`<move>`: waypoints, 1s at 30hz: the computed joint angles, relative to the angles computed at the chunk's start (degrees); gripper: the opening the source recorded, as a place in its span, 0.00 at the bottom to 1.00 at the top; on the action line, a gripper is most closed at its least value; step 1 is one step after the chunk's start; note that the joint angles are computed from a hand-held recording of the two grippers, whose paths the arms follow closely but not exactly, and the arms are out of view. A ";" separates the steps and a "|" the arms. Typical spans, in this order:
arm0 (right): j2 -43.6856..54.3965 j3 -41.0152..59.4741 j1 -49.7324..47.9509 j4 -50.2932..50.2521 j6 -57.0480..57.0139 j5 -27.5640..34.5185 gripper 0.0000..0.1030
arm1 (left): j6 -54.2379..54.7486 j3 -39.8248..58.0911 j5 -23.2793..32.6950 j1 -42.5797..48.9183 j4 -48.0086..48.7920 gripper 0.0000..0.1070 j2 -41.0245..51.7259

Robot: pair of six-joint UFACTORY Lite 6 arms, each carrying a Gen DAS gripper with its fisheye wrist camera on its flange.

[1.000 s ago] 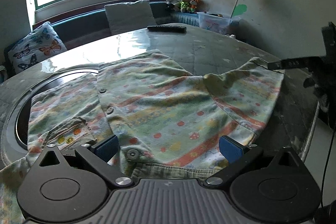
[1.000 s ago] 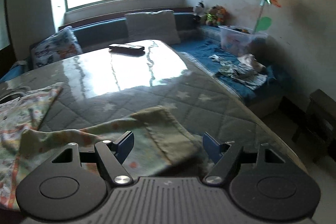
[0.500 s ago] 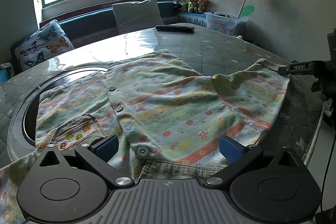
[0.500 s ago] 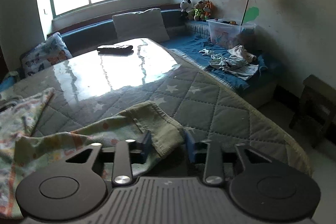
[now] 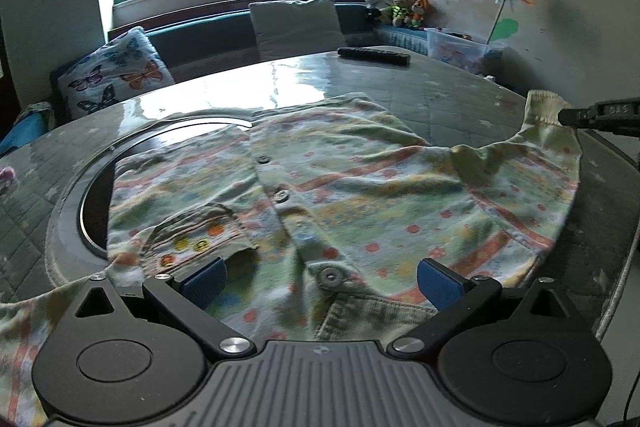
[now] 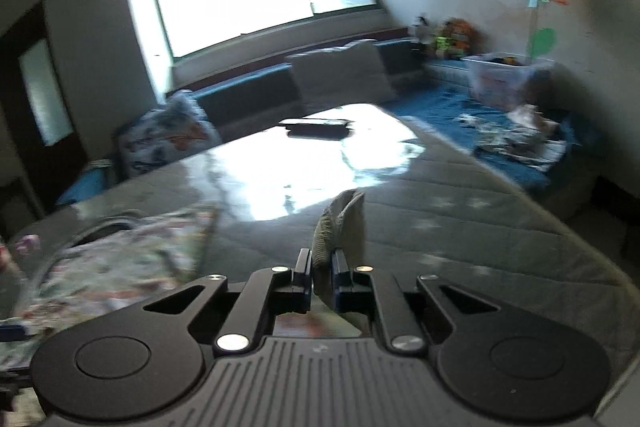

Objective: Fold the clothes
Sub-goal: 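Lift the sleeve with the right gripper, fold it across the shirt, release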

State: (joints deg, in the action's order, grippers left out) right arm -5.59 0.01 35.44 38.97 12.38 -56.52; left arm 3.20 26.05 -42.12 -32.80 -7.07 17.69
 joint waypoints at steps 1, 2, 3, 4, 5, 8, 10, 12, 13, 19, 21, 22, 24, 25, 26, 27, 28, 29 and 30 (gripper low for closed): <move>-0.65 0.54 2.03 0.99 -0.61 0.44 0.08 | -0.04 -0.28 -0.19 0.27 0.02 0.96 -0.02; -1.26 1.20 3.96 1.90 -1.30 1.01 0.08 | -0.05 -0.54 -0.35 0.52 0.00 0.96 -0.04; -1.74 1.93 5.75 2.66 -1.96 1.52 0.08 | -0.07 -0.82 -0.53 0.80 0.02 0.96 -0.05; -2.08 2.71 7.30 3.10 -2.47 1.98 0.08 | -0.18 -1.14 -0.77 1.05 0.08 0.96 -0.12; -2.27 3.48 8.33 2.81 -2.50 2.45 0.08 | -0.30 -1.47 -1.01 1.30 0.17 0.96 -0.20; -2.25 6.09 11.00 1.38 -2.30 3.71 0.08 | -1.01 -2.59 -1.78 2.23 0.78 0.96 -0.61; -0.34 8.86 12.87 0.86 -2.38 3.99 0.08 | -1.60 -3.41 -2.46 3.04 1.48 0.96 -0.97; 1.38 11.62 14.37 0.33 -2.93 4.52 0.08 | -2.11 -4.29 -3.09 3.84 2.13 0.96 -1.41; 2.29 13.02 14.81 -0.26 -3.06 4.87 0.08 | -2.36 -4.65 -3.34 4.27 2.48 0.96 -1.56; 7.65 20.80 17.41 -2.84 -4.15 6.76 0.08 | -3.71 -6.59 -4.82 6.97 4.56 0.96 -1.96; 9.40 23.18 18.72 -3.25 -4.33 7.21 0.08 | -4.00 -7.01 -5.18 7.80 5.03 0.96 -1.93; 10.17 24.21 19.15 -3.59 -4.45 7.40 0.08 | -4.04 -7.18 -5.35 8.17 5.12 0.96 -1.91; 11.83 26.44 19.88 -4.41 -4.60 7.93 0.08 | -4.34 -7.69 -5.57 9.23 5.75 0.96 -2.21; 12.80 27.67 20.10 -5.05 -4.46 8.26 0.08 | -4.43 -7.96 -5.65 9.74 6.03 0.96 -2.44; 13.78 28.83 20.43 -5.70 -4.20 8.57 0.08 | -4.49 -8.12 -5.72 10.30 6.31 0.96 -2.58; 14.76 29.90 20.77 -6.31 -4.04 8.84 0.08 | -4.58 -8.31 -5.80 10.80 6.52 0.96 -2.73; 15.88 31.04 21.36 -6.50 -4.21 8.97 0.08 | -4.67 -8.51 -5.87 11.29 6.71 0.96 -2.89; 17.00 32.26 22.10 -6.52 -4.56 9.15 0.08 | -4.75 -8.67 -5.90 11.76 6.89 0.96 -3.00; 18.08 33.49 22.75 -6.59 -4.93 9.38 0.08 | -4.83 -8.81 -5.91 12.22 7.06 0.96 -3.10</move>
State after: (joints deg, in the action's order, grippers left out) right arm 12.49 33.50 58.19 32.38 7.45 -47.14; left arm -1.63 17.24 -48.03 -20.58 -0.01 14.58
